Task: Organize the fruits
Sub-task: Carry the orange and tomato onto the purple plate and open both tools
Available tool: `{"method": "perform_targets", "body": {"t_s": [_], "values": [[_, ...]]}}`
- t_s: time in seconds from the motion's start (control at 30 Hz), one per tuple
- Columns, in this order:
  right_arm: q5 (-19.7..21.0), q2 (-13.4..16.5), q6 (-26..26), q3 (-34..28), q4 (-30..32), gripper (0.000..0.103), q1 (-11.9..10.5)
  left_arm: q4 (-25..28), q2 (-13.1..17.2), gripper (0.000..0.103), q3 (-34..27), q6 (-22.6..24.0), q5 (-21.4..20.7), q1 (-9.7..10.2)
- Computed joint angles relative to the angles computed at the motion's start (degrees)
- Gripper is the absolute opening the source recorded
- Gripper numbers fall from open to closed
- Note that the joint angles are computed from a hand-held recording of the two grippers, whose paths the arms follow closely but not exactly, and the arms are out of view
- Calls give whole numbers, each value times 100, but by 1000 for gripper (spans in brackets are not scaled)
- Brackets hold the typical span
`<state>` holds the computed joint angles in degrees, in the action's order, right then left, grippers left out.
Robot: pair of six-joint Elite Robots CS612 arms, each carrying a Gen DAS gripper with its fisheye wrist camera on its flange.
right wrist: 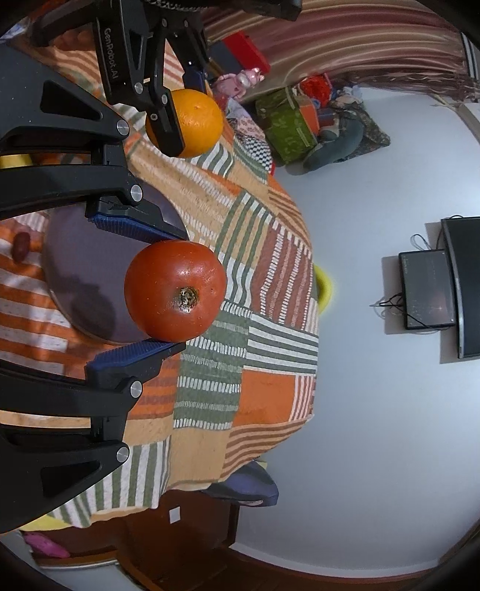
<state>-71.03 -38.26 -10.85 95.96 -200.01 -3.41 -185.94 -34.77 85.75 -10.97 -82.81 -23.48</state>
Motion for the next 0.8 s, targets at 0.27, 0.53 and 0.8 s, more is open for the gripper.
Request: {"method": "perform_targets", "body": {"t_s": [0.27,0.53,0.8], "values": [[-93,179,-196,-372,682,47,32,751,316,65,-608,171,-146,78],[-285,339,-675,-671,1315,47,105,1643,628,65,-1259,349,-310,127],[-113,457,-725,-982,2146,47,72,2366,860,65,-1738,318,-648,210]]}}
